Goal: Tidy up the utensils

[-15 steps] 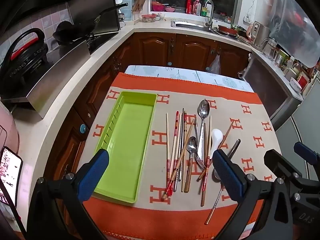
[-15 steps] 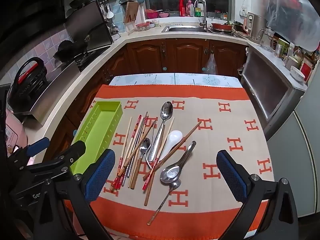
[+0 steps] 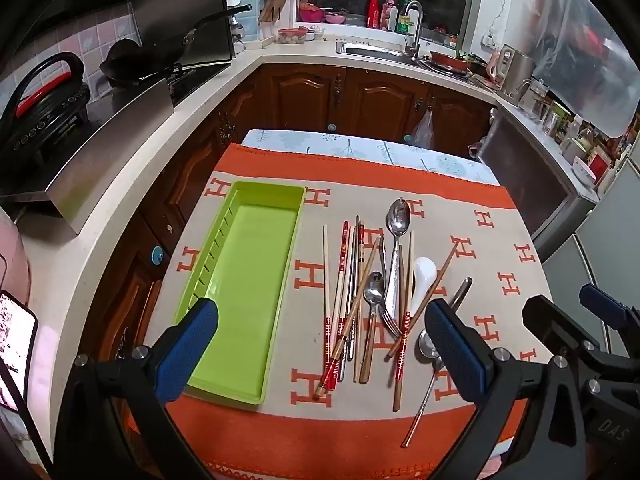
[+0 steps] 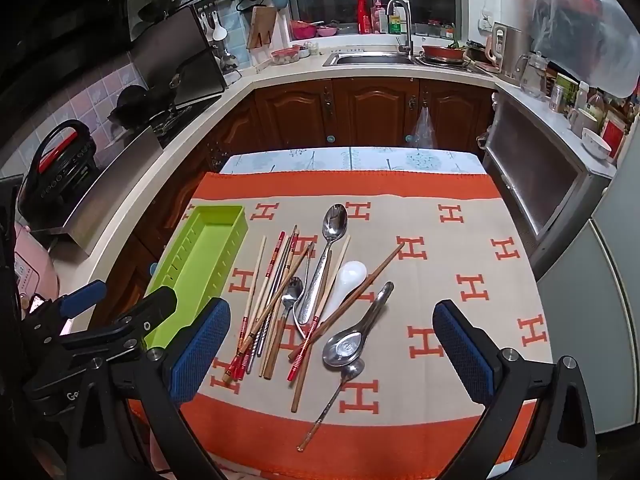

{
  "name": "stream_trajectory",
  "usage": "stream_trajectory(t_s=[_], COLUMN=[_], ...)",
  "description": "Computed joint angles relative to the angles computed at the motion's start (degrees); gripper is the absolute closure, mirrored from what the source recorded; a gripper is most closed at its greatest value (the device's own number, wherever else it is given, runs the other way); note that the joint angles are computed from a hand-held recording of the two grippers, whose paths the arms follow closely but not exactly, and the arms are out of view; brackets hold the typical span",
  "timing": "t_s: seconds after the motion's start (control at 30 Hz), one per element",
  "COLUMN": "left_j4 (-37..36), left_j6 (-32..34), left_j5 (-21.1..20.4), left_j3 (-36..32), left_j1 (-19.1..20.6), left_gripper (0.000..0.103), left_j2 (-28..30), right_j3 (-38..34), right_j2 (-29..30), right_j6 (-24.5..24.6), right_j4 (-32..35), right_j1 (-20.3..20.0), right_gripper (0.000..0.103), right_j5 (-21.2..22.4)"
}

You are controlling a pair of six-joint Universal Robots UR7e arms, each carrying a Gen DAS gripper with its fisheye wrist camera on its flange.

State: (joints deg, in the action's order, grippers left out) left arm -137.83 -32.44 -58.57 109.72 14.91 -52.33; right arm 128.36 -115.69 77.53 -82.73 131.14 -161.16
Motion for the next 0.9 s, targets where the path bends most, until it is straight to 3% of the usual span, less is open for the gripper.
stream_trajectory(t_s=[0.27,0.33,0.9], left_j4=[0.4,0.3,0.7], left_j6=[-0.2,-0.2,-0.7], left_j5=[-0.1,0.0,0.5], left_j3=[0.0,0.1,0.8], left_j1=[-0.1,-0.1,-0.4], left_gripper=[0.001,0.001,0.001], left_j2=[-0.1,-0.2,-0.5], right_j3=[0.8,-0.6,-0.5], right_j2=[-1.3,1.1,1.7], right_j6=[-0.6,0.5,0.9], right_j4=[-0.1,-0.1,-0.2], right_j1=[-0.2,0.1,0.2], right_gripper=[0.0,0.0,0.0], right_j5=[0.1,0.4,0.3])
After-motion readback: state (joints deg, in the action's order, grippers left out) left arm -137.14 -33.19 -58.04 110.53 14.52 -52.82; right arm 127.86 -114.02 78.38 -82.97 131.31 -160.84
